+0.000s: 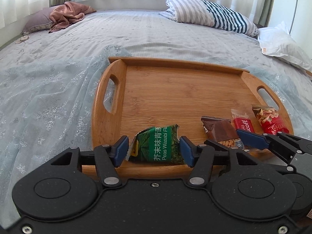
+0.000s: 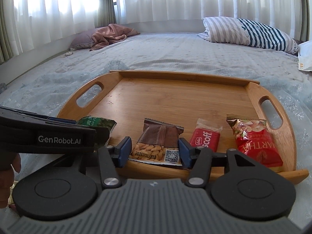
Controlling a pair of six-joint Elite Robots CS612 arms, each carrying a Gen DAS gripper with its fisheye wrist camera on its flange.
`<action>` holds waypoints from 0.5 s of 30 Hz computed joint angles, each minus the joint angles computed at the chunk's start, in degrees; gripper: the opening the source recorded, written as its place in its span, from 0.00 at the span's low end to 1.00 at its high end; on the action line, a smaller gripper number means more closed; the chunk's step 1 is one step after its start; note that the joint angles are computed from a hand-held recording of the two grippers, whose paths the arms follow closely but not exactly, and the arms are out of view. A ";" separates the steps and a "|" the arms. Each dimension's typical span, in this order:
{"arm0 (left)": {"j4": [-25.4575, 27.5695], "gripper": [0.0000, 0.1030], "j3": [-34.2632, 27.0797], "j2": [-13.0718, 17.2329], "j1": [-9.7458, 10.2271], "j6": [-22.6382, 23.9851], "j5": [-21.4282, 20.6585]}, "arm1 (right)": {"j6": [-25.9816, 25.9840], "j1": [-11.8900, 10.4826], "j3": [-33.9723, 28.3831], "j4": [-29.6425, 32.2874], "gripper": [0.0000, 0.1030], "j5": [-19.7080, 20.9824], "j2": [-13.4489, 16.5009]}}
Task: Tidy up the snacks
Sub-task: 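Place both packs on the tray beside the Biscoff pack and open both tools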
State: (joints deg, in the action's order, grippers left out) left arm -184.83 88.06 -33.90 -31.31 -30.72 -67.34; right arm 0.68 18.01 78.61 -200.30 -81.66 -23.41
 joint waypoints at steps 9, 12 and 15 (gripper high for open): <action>-2.18 0.78 2.21 -1.53 -0.68 1.04 1.66 | 0.80 -0.39 1.70 -2.96 0.78 0.19 -0.76; -3.52 0.78 3.50 -2.29 -1.13 1.25 2.20 | 0.46 -0.53 3.15 -4.31 0.80 0.58 -1.52; -4.70 0.79 4.84 -3.01 -1.67 1.00 2.81 | -0.77 -0.52 4.61 -6.52 0.83 0.19 -2.14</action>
